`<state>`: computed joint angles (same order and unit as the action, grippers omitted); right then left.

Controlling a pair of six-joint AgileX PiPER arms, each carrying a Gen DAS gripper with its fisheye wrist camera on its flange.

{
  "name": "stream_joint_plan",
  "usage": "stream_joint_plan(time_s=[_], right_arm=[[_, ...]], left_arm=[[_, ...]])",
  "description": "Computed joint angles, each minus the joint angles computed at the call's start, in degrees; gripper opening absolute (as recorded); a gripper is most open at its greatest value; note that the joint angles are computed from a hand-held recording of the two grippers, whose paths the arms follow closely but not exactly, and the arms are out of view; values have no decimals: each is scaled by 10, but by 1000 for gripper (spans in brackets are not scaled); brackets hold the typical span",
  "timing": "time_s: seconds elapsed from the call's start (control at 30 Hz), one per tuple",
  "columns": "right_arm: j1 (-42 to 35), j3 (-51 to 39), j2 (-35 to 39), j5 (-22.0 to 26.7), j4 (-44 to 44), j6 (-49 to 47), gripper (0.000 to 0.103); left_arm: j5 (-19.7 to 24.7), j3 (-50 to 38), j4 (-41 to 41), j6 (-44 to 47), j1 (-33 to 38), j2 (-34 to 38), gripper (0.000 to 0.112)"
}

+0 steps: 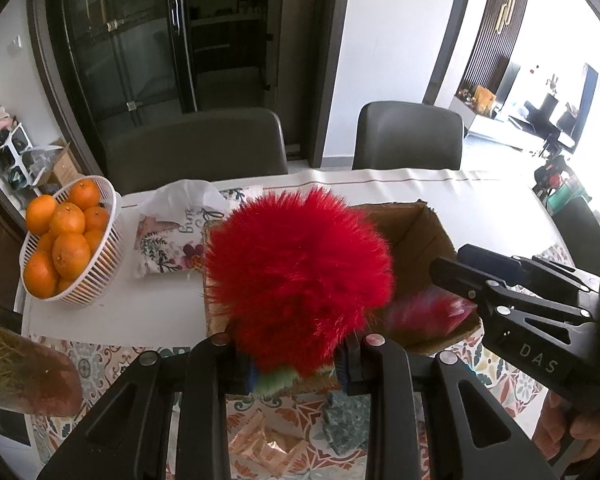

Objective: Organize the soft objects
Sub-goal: 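Open the left tool over the box while the right tool drops the snack bag inside, then withdraw both open tools from the box toward the glove and biscuit packet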

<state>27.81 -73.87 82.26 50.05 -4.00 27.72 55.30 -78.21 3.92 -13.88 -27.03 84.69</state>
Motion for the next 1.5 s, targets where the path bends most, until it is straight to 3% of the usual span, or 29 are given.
stream_joint_plan(time_s=[0.1,0.23,0.8,1.1,1.5], right_arm=[[-5,-8,10,3,4,-6,37],[-13,-9,15,12,1,14,43],[55,15,-39,41,-92,105,62],[112,27,-65,56,-122,154,63],[178,55,-75,65,-146,212,63]], left_arm=[[5,-9,-18,14,9,19,35],[13,-17,-17,0,9,35,61],[44,28,57,-76,-29,-39,65],[73,67,66,-106,-34,-98,65],[77,149,53,-118,-26,-170,67]])
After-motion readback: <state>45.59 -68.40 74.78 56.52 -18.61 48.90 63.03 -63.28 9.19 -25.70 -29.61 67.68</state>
